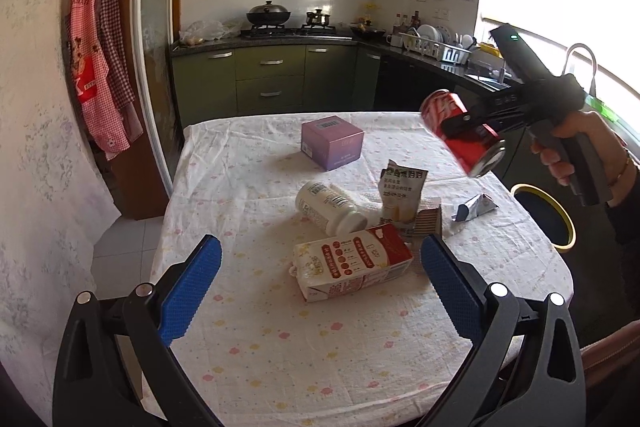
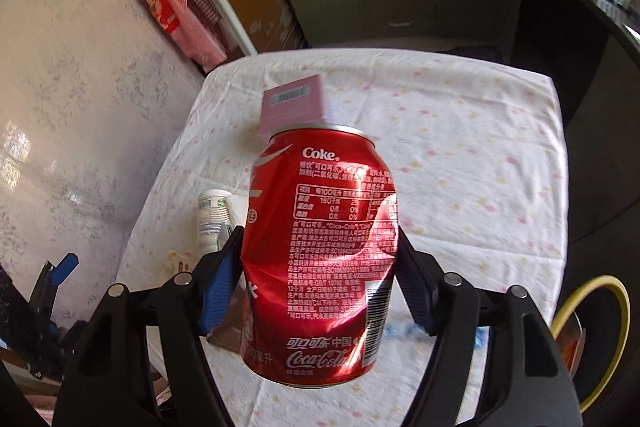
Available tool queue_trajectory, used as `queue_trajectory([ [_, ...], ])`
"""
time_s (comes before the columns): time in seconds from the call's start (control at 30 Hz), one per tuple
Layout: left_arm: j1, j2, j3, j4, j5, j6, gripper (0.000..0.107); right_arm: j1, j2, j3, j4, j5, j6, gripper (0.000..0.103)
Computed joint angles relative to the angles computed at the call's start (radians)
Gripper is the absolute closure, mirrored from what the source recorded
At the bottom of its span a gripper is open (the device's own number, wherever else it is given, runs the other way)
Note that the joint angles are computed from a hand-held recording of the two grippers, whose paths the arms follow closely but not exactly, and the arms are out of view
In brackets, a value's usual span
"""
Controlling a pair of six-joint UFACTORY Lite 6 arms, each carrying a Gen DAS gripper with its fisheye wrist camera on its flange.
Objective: Collect trash
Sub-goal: 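Carry the Coke can over the yellow bin and open the right gripper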
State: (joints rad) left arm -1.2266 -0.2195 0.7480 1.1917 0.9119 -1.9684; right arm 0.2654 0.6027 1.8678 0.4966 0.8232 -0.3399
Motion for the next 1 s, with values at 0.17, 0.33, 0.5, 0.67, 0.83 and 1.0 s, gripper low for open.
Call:
queue_trajectory([
  [0.17, -0.003, 0.069, 0.055, 0.012, -0.042, 0.012, 0.009, -0.224, -0.320, -0.430, 0.131, -0.106, -0.206, 0.036],
  [0.33, 0.018, 0.159, 0.121, 0.023, -0.111, 0.018, 0.009, -0.538, -0.424, -0.631, 0.177, -0.140, -0.356, 0.035],
  [0.5, 0.035, 0.262, 0.208, 0.028, -0.177, 0.025, 0.009, -0.731, -0.316, -0.651, 0.135, -0.221, -0.413, 0.035],
  [0.67, 0.026, 0.367, 0.319, -0.004, -0.186, 0.094, 0.009, -0.806, -0.159, -0.606, 0.138, -0.286, -0.459, 0.035],
  [0.83, 0.025, 0.410, 0.379, -0.029, -0.180, 0.149, 0.009, -0.814, -0.078, -0.587, 0.166, -0.321, -0.493, 0.035],
  [1.0, 0.042, 0.426, 0.384, -0.037, -0.206, 0.159, 0.009, -0.796, -0.062, -0.587, 0.152, -0.359, -0.473, 0.030],
])
